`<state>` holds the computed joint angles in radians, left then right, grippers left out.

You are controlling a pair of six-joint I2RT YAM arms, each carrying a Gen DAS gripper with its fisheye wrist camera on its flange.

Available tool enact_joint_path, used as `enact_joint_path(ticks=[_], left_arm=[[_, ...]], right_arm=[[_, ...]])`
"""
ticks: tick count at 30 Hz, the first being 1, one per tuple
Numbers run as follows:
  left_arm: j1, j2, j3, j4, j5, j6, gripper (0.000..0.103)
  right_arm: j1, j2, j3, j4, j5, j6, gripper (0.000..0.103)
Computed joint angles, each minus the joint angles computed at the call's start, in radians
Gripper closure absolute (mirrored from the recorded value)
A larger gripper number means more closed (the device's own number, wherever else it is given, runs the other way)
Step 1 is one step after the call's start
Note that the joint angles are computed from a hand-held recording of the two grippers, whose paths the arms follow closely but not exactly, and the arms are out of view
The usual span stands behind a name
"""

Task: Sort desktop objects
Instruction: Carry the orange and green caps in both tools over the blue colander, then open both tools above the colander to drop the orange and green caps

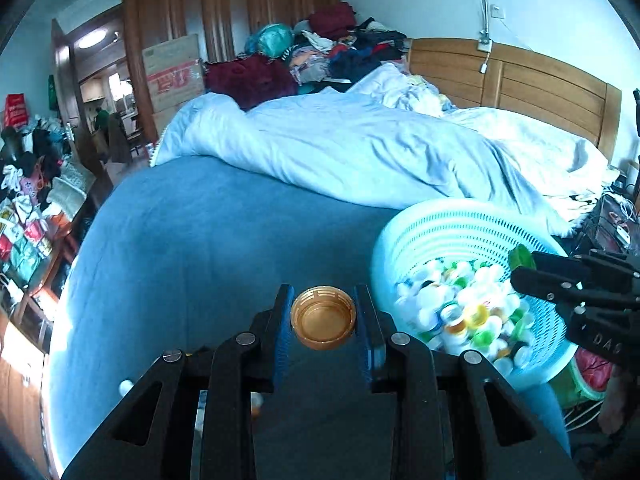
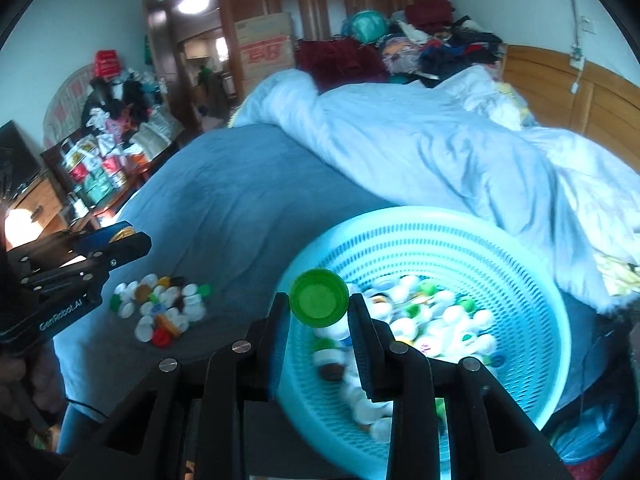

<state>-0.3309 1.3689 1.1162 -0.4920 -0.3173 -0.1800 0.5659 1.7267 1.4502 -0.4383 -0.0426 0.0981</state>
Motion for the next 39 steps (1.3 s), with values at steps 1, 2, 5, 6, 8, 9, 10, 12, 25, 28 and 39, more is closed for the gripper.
enact_joint_path(ticks=[1, 2, 5, 6, 8, 9, 10, 12, 25, 28, 39], left_arm=[[-0.014, 0.035, 0.039, -0.012, -0.001, -0.003, 0.078], [-0.031, 0.052, 0.056, -0.014, -0.016, -0.013, 0.078], [-0.036, 0.125, 0.134, -0.039, -0.004, -0.023, 0.078], [-0.039, 0.145, 0.158, -0.053, 0.0, -0.031, 0.078], [-0.039, 0.183, 0.204, -0.074, 0.011, -0.032, 0.078], [-0.045, 0.197, 0.221, -0.084, 0.008, -0.033, 0.078], [-0.049, 0.225, 0.256, -0.103, 0.01, -0.03, 0.078], [-0.058, 0.254, 0.287, -0.121, 0.01, -0.034, 0.078], [-0.108, 0.482, 0.548, -0.278, 0.056, -0.037, 0.078], [-0.114, 0.523, 0.6, -0.314, 0.072, -0.031, 0.078], [-0.121, 0.562, 0.648, -0.339, 0.098, -0.025, 0.078]], right_arm=[[-0.011, 0.0, 0.004, -0.003, 0.001, -0.003, 0.071], [-0.023, 0.001, 0.008, -0.005, 0.001, -0.004, 0.071], [-0.053, 0.009, 0.023, -0.012, 0.0, -0.01, 0.071], [-0.058, 0.012, 0.029, -0.016, -0.001, -0.011, 0.071], [-0.073, 0.025, 0.044, -0.028, -0.002, -0.017, 0.071], [-0.076, 0.031, 0.05, -0.031, -0.002, -0.016, 0.071], [-0.081, 0.038, 0.059, -0.039, -0.004, -0.016, 0.07], [-0.095, 0.053, 0.073, -0.049, -0.015, -0.016, 0.07], [-0.184, 0.132, 0.184, -0.164, -0.124, 0.003, 0.07], [-0.191, 0.136, 0.181, -0.169, -0.124, 0.0, 0.07], [-0.195, 0.143, 0.173, -0.173, -0.134, -0.004, 0.07]])
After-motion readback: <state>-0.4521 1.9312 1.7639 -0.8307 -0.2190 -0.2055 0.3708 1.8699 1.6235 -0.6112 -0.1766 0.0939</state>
